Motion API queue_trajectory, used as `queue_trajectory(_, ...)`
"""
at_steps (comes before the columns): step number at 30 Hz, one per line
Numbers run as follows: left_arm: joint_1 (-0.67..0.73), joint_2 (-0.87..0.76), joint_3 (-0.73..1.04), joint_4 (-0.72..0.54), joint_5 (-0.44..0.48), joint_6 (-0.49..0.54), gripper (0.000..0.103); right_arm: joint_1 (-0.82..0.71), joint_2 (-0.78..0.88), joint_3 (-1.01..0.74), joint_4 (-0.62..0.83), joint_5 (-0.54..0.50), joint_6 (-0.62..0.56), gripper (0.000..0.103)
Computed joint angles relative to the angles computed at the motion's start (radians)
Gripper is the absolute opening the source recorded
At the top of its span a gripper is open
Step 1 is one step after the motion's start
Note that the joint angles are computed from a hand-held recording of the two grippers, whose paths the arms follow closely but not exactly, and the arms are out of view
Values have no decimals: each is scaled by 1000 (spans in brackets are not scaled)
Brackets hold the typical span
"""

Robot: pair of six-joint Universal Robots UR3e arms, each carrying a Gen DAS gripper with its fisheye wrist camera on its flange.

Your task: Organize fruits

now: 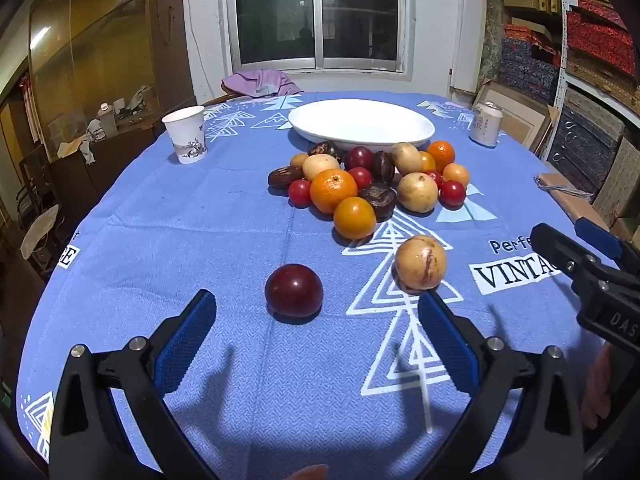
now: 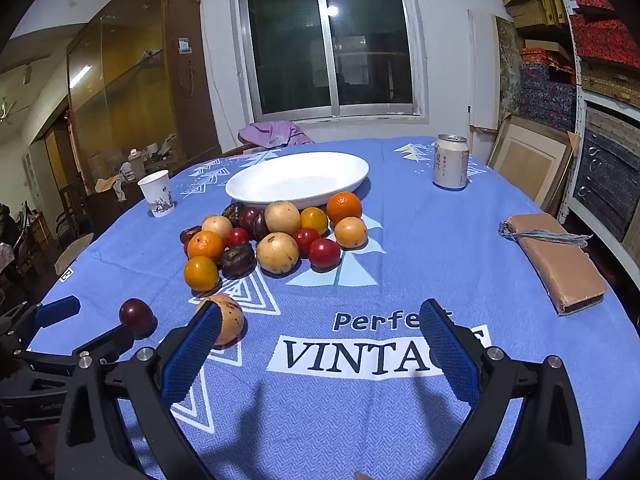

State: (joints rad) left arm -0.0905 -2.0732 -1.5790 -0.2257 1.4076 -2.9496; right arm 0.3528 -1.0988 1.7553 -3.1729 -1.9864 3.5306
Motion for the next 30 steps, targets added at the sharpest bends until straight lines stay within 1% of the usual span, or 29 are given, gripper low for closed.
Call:
queue_trajectory(10, 7, -5, -10, 8, -14, -4, 99, -1, -5, 1, 6, 2, 0, 100)
queue_trajectory(15, 5, -8, 3, -7, -10, -9, 99, 1, -18, 7, 17, 1, 7, 100)
queue_trajectory(23, 6, -25, 17, -19, -12, -17, 99, 0, 14, -9, 6, 7, 16, 100)
queue_trajectory(30, 7, -29, 21, -34, -12, -19, 99, -7, -5, 2, 17, 16, 15, 100)
